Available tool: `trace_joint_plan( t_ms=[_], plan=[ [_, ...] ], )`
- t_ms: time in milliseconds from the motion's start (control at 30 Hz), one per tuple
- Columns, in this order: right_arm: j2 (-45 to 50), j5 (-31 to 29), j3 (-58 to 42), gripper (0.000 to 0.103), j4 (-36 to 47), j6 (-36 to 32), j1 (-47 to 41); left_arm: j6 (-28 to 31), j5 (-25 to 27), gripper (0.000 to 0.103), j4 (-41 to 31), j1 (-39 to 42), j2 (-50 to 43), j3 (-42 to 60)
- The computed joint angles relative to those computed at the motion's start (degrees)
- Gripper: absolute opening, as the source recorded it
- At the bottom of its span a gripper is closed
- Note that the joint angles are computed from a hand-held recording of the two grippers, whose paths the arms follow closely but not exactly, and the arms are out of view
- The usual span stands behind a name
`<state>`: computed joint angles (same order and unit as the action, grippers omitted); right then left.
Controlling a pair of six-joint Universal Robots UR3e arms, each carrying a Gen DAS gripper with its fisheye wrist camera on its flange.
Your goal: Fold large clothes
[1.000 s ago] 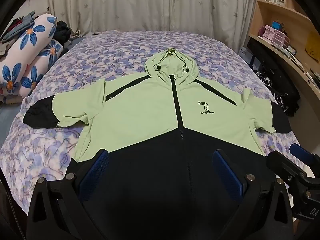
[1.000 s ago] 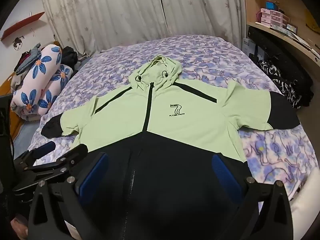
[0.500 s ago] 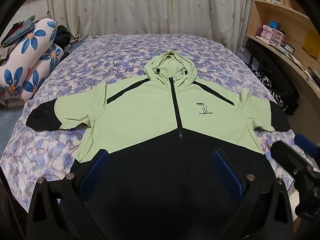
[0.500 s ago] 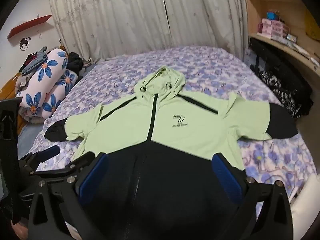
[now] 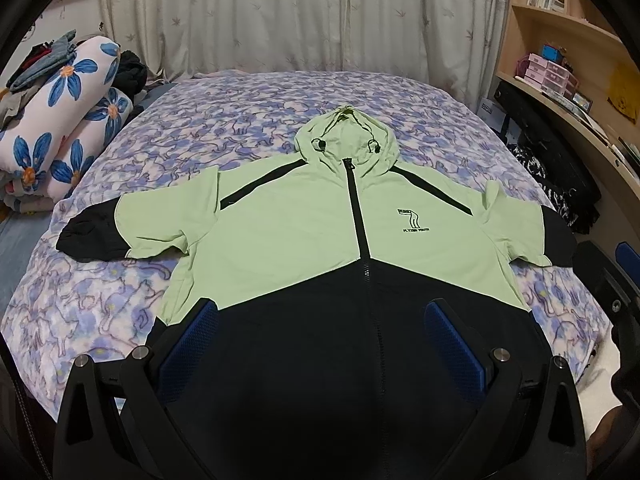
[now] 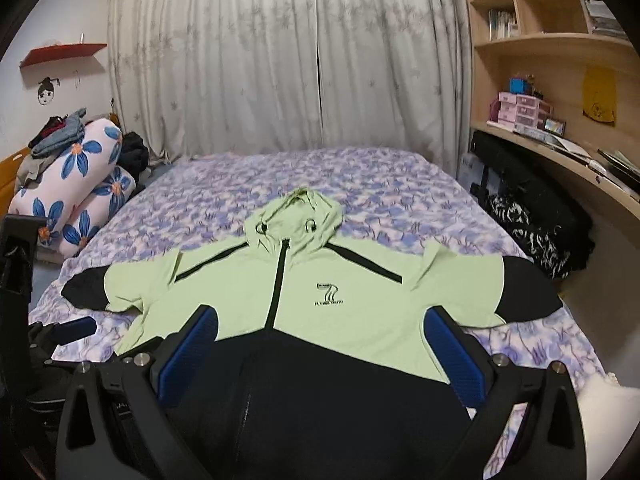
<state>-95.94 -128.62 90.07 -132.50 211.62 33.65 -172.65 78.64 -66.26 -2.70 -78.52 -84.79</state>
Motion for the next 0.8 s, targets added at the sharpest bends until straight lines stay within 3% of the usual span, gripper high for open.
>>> trace_joint_plan(
  t_ms=[267,667,800],
  plan=[
    [1.09,1.31,0.65,0.103,1.18,1.23,0.49,0.46,0.23,0.102,0.44,0.37,0.44,-0.54],
    [-5.15,14.50,10.99,0.103,-7.25,3.51,-5.85,0.72,0.48,0.102,1.13,0.63,1.39,-1.96],
    [-5.59,16.02,11.78,0.103,-7.34,4.34,-7.10,0.36,0.63,0.102,1.57,0.27,1.52,-2.46]
  ],
)
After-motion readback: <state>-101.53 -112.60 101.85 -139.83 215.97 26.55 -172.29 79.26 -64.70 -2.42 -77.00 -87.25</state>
